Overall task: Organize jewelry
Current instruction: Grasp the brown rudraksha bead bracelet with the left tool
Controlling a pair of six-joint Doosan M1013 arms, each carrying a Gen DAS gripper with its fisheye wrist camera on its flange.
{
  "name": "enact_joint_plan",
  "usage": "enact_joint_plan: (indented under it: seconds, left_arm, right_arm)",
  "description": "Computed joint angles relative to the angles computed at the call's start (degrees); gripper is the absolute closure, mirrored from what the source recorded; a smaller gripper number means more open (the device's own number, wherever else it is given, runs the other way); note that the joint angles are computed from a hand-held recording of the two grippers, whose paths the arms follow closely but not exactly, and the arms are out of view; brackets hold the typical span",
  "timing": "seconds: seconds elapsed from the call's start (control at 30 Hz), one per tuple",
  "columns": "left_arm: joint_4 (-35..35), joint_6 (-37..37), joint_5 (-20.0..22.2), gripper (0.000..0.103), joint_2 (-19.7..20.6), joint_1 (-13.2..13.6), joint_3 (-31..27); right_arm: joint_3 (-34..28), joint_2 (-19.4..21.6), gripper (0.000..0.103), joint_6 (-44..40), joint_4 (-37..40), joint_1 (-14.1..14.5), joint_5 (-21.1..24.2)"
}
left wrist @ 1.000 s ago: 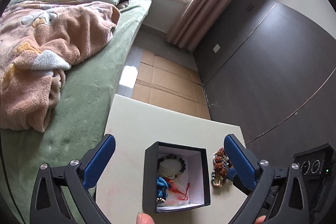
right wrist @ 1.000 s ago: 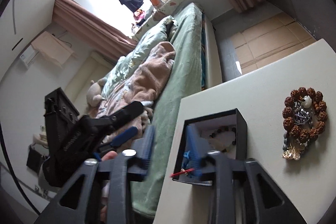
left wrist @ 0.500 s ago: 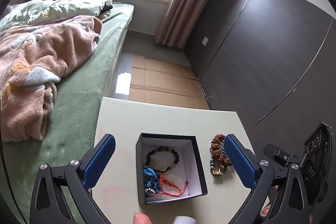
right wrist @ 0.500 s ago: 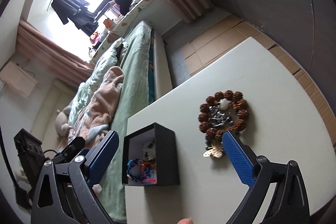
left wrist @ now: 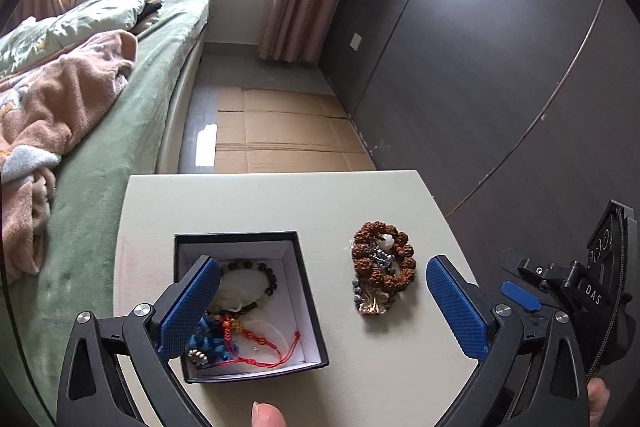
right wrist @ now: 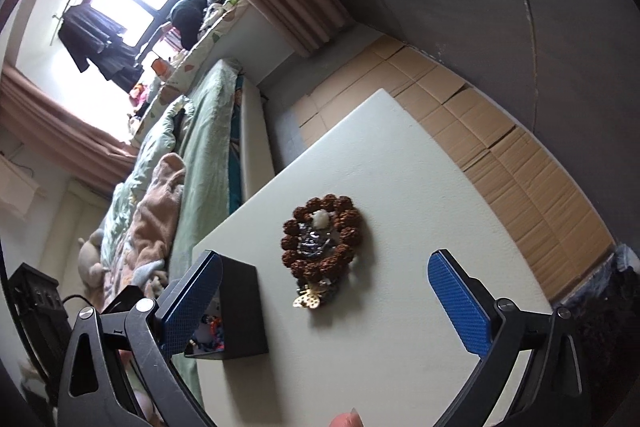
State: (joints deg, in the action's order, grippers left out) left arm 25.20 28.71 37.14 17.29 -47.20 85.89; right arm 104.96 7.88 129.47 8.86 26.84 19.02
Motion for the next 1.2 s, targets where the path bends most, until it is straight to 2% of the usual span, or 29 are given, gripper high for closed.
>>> enact_joint_plan:
  seconds: [0.13, 0.2, 0.27, 0.37, 0.47, 0.53, 0.57, 0.63, 0.77, 0.8, 1.03, 1.1, 1.13, 1.2]
  left_arm:
    - [-1.64, 4.11, 1.27, 0.004, 2.13, -0.32, -2.79]
    - [-3.90, 7.35, 1.43, 0.013, 3.28, -0.25, -4.19]
    - [-7.07, 11.05, 2.35, 0.026, 4.65, -0.11, -5.78]
    - [-11.39, 15.44, 4.50, 0.035, 6.97, 0.03, -8.32]
    - [-12.41, 17.55, 6.85, 0.039, 8.88, -0.28, -10.46]
    - [-11.29, 18.02, 10.03, 0.041, 10.39, -0.65, -12.42]
    - [-11.31, 18.17, 11.59, 0.046, 11.19, -0.66, -13.35]
    - [-13.68, 19.04, 12.44, 0.052, 12.13, -0.21, -14.17]
    - [-15.79, 19.20, 14.13, 0.052, 13.68, 0.34, -15.49]
    - [-15.74, 18.58, 14.38, 0.052, 13.92, 0.46, -15.62]
    - [-18.35, 18.27, 14.33, 0.070, 15.07, 1.38, -15.99]
    - [-19.16, 18.64, 13.27, 0.074, 14.99, 1.59, -15.60]
    - [-19.56, 18.49, 12.59, 0.082, 14.81, 1.74, -15.30]
    - [-19.48, 17.71, 10.98, 0.083, 14.13, 1.98, -14.37]
  right_arm:
    - [0.13, -0.31, 0.000, 2.90, -1.12, -0.92, 1.93]
    - [-0.33, -0.02, 0.000, 6.02, -4.15, -1.11, 3.88]
    - [-0.73, 0.44, 0.000, 6.72, -3.96, -1.58, 5.44]
    - [-0.69, 0.89, 0.002, 7.43, -2.04, -2.40, 6.33]
    - [-1.16, 1.38, 0.002, 6.32, -1.09, -2.67, 7.07]
    - [-1.31, 1.50, 0.003, 5.27, -0.28, -2.86, 6.91]
    - [-1.42, 1.54, 0.003, 4.96, -0.07, -2.88, 6.81]
    - [-1.55, 1.59, 0.003, 4.19, 0.55, -3.05, 6.72]
    - [-2.10, 2.10, 0.003, 2.46, 2.69, -3.59, 7.12]
    - [-2.27, 2.29, 0.003, 1.94, 3.31, -3.72, 7.29]
    - [-3.43, 3.25, 0.003, -1.67, 6.12, -4.01, 8.33]
    - [-3.58, 3.39, 0.003, -1.73, 6.15, -4.00, 8.46]
    - [-3.63, 3.43, 0.003, -1.65, 6.12, -3.99, 8.48]
    - [-3.68, 3.44, 0.003, -1.08, 5.52, -3.92, 8.50]
